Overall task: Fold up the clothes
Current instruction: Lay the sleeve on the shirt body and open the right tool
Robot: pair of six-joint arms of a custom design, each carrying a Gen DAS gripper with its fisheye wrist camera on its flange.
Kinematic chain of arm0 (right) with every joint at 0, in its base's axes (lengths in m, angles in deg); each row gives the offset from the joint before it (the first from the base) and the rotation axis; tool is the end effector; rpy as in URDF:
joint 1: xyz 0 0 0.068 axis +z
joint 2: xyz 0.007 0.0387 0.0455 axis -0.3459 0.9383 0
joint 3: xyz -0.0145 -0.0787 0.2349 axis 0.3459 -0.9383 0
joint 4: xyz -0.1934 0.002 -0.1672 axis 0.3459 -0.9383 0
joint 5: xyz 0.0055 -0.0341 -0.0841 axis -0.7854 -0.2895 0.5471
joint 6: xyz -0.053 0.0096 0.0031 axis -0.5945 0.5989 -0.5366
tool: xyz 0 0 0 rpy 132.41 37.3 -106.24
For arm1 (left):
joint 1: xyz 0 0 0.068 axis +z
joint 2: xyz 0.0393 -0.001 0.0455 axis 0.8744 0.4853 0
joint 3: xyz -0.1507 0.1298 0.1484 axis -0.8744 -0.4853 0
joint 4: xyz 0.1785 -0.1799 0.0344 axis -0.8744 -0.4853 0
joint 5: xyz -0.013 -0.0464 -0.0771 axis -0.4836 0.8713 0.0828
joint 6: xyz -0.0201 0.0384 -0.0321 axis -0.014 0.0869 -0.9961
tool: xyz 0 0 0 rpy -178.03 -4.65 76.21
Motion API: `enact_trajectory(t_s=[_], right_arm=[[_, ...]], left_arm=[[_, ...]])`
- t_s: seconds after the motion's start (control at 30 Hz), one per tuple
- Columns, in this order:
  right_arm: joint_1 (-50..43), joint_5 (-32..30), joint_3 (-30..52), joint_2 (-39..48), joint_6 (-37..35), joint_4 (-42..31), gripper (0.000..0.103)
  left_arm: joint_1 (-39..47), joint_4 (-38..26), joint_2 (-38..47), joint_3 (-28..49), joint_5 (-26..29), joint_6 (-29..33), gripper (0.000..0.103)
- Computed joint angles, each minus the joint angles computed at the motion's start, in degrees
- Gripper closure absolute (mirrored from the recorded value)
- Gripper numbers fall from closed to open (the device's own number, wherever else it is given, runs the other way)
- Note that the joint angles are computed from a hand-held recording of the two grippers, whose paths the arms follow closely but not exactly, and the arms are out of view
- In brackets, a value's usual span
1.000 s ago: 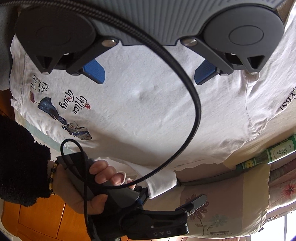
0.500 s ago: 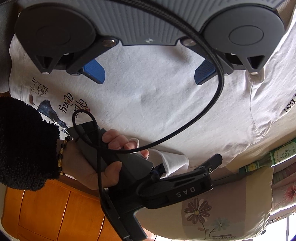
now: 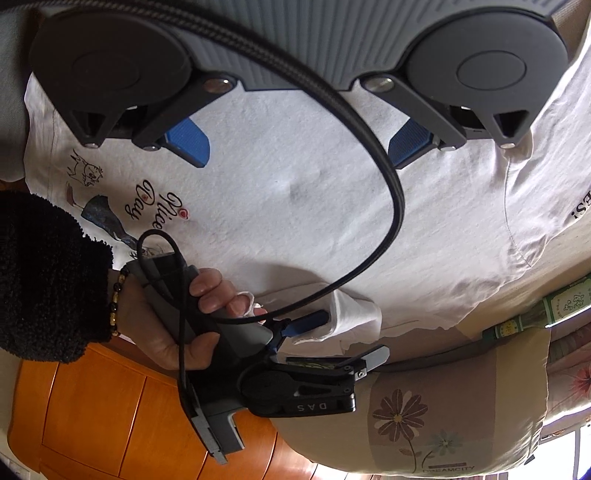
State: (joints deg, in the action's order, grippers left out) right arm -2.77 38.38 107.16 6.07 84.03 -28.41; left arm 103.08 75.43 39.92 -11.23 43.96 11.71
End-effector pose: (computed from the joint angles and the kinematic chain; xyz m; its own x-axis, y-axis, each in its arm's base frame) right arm 0.2575 0.0886 0.1221 -0.7187 -0.2670 -0.6420 -0.4465 0.8850 0.1318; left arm 0.1536 0.1066 0.0841 -0.6752 0.2009 -0.7098 0.3764 0.9213 -0.0973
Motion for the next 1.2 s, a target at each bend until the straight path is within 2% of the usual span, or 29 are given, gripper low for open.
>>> enact_trajectory(t_s=[0.63, 0.97, 1.2], right_arm=[[-0.13, -0.73, -1.24, -1.09, 0.03, 0.49, 0.0], [-0.2, -1.12, -1.9, -1.67, 0.04, 0.73, 0.0], [-0.25, -1.39, -2.36, -2.08, 0.05, 0.9, 0.0]], left_arm=[[-0.28, -1.21, -0.84, -0.28, 1.65, 1.0, 0.001], [-2.11, 0.72, -0.59, -1.36, 0.68, 0.45, 0.001], [-2.76, -1.0, 1.24, 0.13, 1.95, 1.63, 0.001]])
